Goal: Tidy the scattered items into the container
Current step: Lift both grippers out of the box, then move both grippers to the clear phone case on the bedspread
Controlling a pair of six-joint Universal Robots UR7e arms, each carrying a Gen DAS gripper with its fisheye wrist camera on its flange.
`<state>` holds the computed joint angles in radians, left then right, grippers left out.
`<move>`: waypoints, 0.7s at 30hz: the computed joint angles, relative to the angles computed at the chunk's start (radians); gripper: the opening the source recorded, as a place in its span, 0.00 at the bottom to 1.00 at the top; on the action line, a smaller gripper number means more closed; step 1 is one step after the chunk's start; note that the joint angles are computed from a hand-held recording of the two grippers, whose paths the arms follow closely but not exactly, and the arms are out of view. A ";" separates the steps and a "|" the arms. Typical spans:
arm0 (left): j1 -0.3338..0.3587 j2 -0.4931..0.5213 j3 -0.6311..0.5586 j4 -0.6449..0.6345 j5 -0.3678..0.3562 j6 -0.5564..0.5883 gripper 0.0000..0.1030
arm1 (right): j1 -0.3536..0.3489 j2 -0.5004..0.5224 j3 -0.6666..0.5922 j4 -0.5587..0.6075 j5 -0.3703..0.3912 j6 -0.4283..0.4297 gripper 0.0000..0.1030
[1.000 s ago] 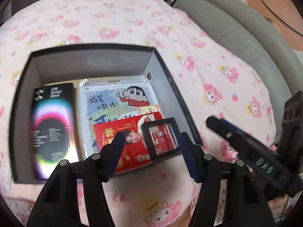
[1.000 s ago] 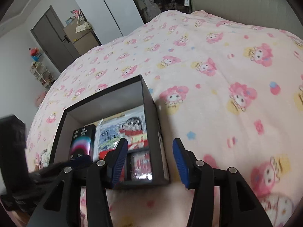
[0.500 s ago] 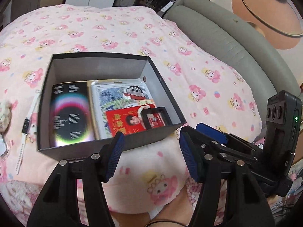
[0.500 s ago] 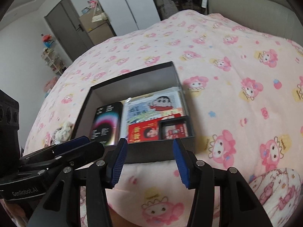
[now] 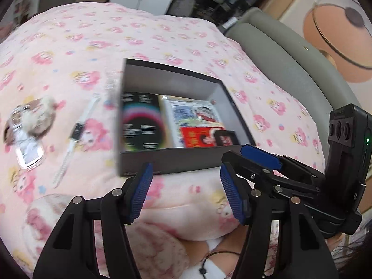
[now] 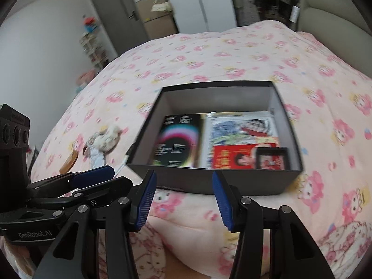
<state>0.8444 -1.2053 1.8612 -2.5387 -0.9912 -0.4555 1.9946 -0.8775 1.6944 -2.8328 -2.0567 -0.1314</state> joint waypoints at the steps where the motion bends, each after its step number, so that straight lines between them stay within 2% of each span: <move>1: -0.001 -0.020 0.018 -0.003 0.022 -0.015 0.60 | 0.007 0.015 -0.012 0.010 0.010 -0.003 0.44; 6: 0.018 -0.119 0.090 0.000 0.094 -0.075 0.60 | 0.031 0.094 -0.095 0.100 0.074 -0.005 0.44; 9: 0.043 -0.178 0.131 0.002 0.122 -0.113 0.60 | 0.035 0.164 -0.182 0.205 0.140 0.008 0.44; 15: 0.117 -0.273 0.190 0.011 0.168 -0.190 0.60 | 0.067 0.279 -0.304 0.292 0.170 -0.039 0.44; 21: 0.227 -0.306 0.218 -0.033 0.146 -0.222 0.59 | 0.074 0.416 -0.489 0.444 0.192 -0.042 0.44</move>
